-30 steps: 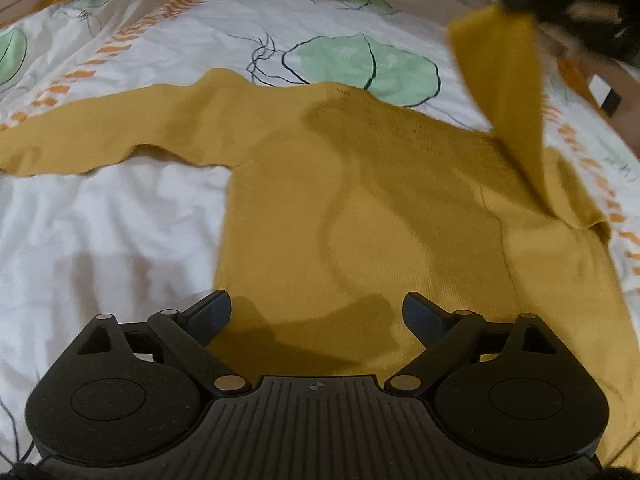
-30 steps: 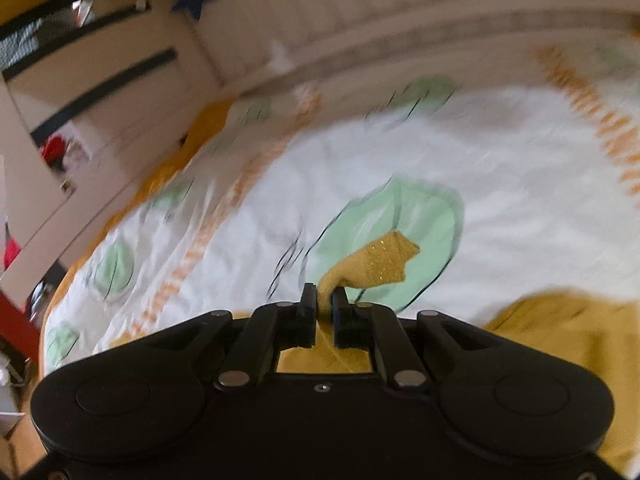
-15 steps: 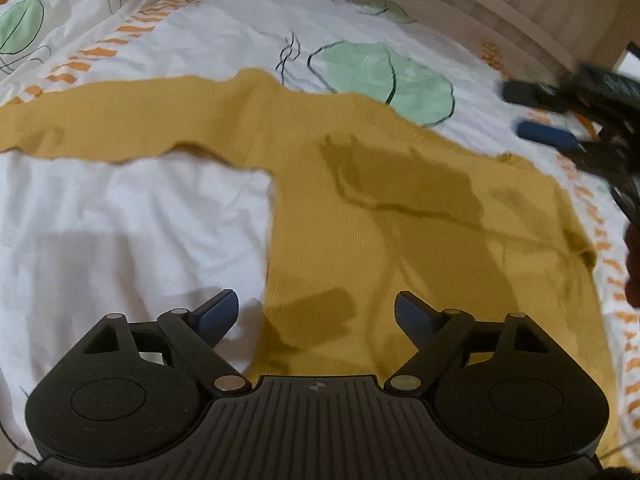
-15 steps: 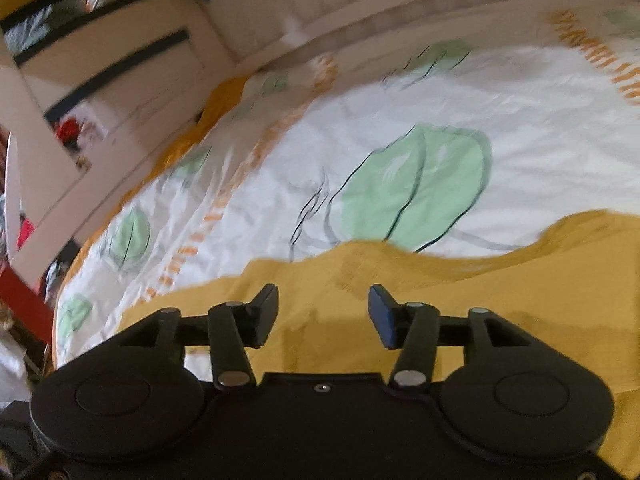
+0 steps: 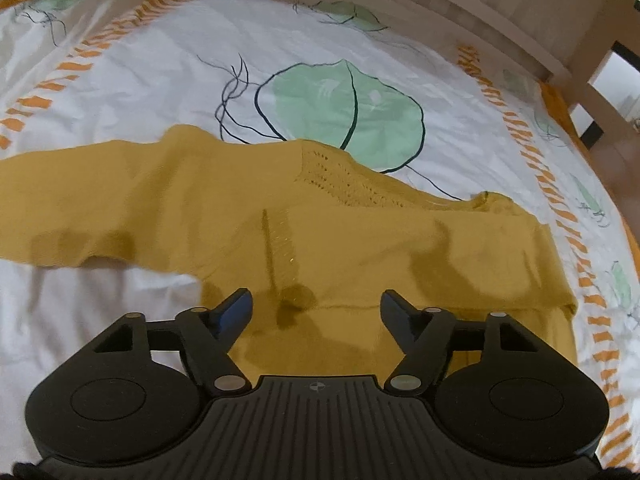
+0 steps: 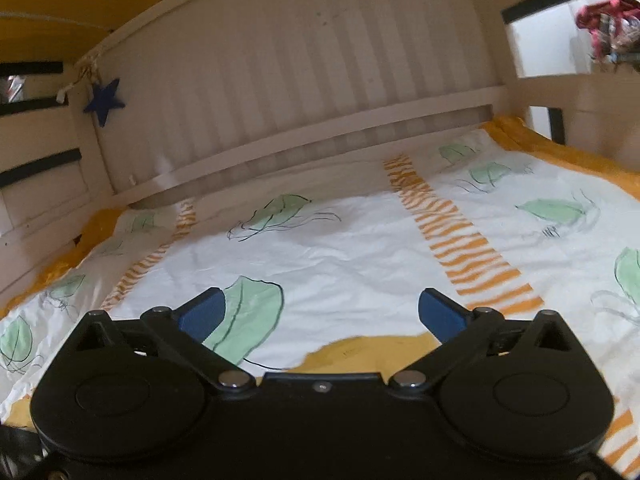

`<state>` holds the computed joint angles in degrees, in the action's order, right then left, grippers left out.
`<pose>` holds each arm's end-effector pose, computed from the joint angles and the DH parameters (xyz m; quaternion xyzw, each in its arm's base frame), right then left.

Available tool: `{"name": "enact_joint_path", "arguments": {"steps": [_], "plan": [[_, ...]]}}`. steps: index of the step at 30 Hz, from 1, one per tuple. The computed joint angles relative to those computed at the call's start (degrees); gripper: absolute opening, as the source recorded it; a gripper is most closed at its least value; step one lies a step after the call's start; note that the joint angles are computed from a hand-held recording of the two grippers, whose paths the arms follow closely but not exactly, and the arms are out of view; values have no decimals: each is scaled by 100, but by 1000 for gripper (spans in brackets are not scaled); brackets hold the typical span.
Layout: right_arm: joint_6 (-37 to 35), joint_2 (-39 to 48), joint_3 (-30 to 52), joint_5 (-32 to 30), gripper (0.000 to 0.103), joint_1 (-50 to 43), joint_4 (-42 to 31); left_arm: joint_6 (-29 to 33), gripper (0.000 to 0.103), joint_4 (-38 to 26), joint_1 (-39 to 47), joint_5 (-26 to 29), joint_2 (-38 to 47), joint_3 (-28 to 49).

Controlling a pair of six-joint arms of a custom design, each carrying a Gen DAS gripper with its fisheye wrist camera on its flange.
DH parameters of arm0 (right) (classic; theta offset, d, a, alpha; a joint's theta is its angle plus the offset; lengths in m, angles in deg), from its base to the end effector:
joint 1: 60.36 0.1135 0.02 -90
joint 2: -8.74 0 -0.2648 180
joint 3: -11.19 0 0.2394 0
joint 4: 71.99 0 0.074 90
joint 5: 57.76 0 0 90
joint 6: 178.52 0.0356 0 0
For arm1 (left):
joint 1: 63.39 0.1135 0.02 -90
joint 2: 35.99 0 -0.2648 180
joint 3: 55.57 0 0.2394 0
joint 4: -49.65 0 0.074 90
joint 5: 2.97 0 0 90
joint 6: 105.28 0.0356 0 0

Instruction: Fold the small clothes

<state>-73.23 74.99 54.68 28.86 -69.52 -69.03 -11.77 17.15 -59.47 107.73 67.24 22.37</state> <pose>0.2345 -0.0357 0.2262 0.1566 0.8028 0.0548 0.5726 0.3543 0.0117 0.1782 0.0465 0.9453 -0.1546 0.2835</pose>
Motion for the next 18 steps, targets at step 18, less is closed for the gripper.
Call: {"name": "enact_joint_path", "arguments": {"steps": [18], "plan": [[-1333,1802,348,-573,103,-1098,-1121,-121,63,-262,-488,-776,1303,1211]]}}
